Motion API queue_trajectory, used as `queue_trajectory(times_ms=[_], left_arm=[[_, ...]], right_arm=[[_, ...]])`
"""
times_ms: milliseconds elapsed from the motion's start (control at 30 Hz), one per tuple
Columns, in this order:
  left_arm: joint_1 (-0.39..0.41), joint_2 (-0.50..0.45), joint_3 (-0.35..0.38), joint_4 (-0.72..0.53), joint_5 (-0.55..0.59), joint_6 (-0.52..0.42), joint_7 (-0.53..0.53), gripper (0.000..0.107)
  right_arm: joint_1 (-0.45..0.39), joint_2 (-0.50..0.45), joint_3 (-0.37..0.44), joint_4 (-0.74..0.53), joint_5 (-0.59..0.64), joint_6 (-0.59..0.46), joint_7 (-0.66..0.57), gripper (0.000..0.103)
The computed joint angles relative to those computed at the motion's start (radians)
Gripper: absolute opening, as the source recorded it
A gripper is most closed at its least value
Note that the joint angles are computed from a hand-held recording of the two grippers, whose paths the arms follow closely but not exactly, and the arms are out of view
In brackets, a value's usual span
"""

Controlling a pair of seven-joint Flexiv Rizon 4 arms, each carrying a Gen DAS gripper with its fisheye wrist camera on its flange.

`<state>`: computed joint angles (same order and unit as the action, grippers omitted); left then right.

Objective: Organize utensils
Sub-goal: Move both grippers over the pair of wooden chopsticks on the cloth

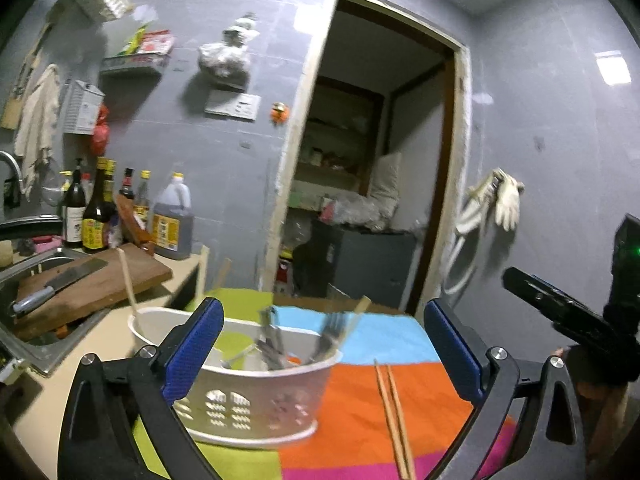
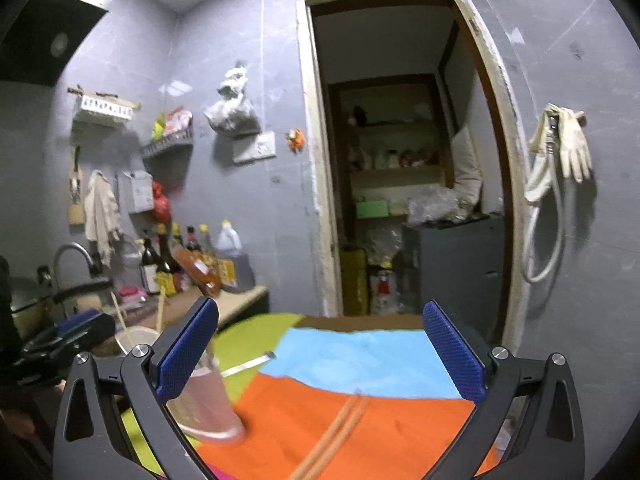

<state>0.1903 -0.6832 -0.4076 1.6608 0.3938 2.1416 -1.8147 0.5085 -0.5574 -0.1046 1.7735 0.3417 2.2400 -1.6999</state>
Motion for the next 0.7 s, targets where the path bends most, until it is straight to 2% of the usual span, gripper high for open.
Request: queue_trajectory(times_ms=[267, 400, 500, 600, 700], left_arm=[[-0.059, -0.019, 0.007, 0.009, -0.036, -0.070, 0.069, 0.098], [-0.058, -0.030, -0.029, 0.015, -0.072, -0.163, 0.128, 0.098], [-0.077, -0.035, -0.029, 0.012, -0.119, -0.229, 0.178, 0.098], [-0.093, -0.039, -0.030, 0.006, -0.163, -0.285, 0.229, 0.096], [-0.088, -0.051, -0.061, -0.007, -0.196, -0.357, 0.291, 0.085]], right_arm=[[0.014, 0.002, -0.053, 0.047, 0.037, -0.089, -0.008, 0.103], [-0.023, -0.003, -0.046, 0.063, -0.023, -0.170, 0.050, 0.103], [-0.061, -0.008, -0.033, 0.063, -0.085, -0.247, 0.116, 0.103], [-0.136, -0.015, 0.028, 0.056, -0.173, -0.305, 0.178, 0.094], [-0.199, -0.025, 0.077, 0.040, -0.261, -0.376, 0.225, 0.080]])
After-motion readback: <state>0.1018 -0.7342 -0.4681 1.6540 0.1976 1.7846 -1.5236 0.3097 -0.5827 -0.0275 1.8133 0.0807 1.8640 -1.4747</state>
